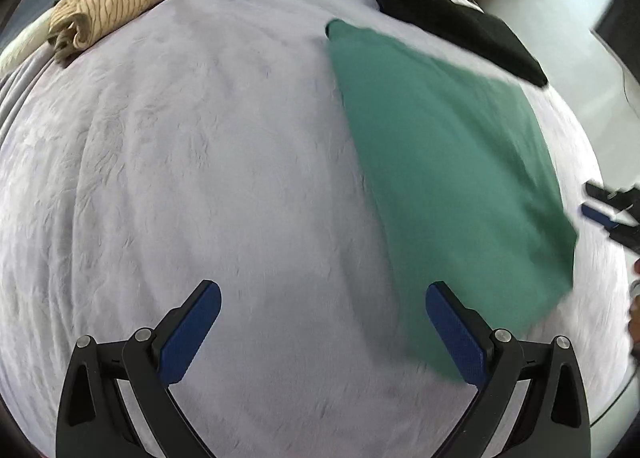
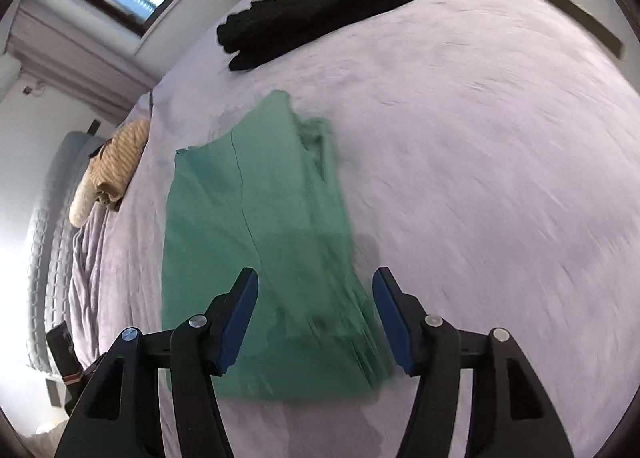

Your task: Fold large clothes

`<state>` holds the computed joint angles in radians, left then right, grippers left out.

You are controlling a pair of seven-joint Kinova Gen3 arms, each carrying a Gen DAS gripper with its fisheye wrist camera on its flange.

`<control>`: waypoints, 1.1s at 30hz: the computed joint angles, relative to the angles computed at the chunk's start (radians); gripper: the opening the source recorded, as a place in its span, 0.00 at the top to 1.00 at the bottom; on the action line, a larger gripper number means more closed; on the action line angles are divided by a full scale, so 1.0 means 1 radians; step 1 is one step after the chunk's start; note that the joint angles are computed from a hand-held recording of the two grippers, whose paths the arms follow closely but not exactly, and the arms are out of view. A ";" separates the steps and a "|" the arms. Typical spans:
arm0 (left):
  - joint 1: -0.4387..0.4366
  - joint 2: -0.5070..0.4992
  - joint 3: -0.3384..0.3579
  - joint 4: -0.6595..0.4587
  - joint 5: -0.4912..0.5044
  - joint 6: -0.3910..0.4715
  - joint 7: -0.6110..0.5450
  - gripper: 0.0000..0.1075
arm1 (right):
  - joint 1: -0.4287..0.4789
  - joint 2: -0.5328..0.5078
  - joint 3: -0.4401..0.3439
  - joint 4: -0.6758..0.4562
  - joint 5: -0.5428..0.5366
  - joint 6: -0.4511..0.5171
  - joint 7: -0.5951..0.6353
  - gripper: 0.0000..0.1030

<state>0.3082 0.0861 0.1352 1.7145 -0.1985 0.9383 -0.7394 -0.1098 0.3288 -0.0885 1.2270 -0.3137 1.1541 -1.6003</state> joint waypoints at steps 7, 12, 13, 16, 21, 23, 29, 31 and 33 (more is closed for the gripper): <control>0.027 0.074 -0.001 -0.041 -0.027 -0.047 0.028 0.04 | -0.079 0.162 0.000 -0.178 0.111 0.103 -0.032 0.97; 0.022 0.108 -0.017 -0.045 0.042 -0.057 0.005 0.04 | -0.025 0.205 0.002 -0.149 0.079 0.091 -0.031 0.98; 0.028 0.111 -0.020 -0.057 0.035 -0.039 0.009 0.04 | -0.008 0.195 -0.009 -0.128 0.062 0.072 -0.035 0.98; 0.033 0.123 -0.022 -0.086 0.029 0.004 -0.013 0.04 | -0.037 0.161 0.012 -0.101 0.106 0.068 -0.070 0.98; 0.046 0.133 -0.025 -0.130 0.033 0.076 -0.006 0.04 | -0.015 0.094 0.029 -0.071 0.116 0.136 -0.110 0.93; 0.054 0.142 -0.026 -0.146 0.025 0.095 0.006 0.04 | 0.002 0.067 0.024 -0.052 0.095 0.149 -0.106 0.93; 0.076 0.175 -0.031 -0.202 0.006 0.167 0.033 0.04 | 0.034 0.023 0.017 -0.036 0.037 0.193 -0.081 0.63; 0.077 0.181 -0.033 -0.214 0.008 0.183 0.034 0.04 | 0.014 0.032 0.014 -0.048 0.042 0.189 -0.089 0.54; 0.077 0.183 -0.034 -0.219 0.013 0.192 0.039 0.04 | 0.007 0.049 0.011 -0.070 0.036 0.199 -0.090 0.54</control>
<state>0.3854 0.2690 0.1008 1.4958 -0.1856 1.1304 -0.7004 -0.1032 0.3773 -0.0776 1.1572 -0.2781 1.3527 -1.6901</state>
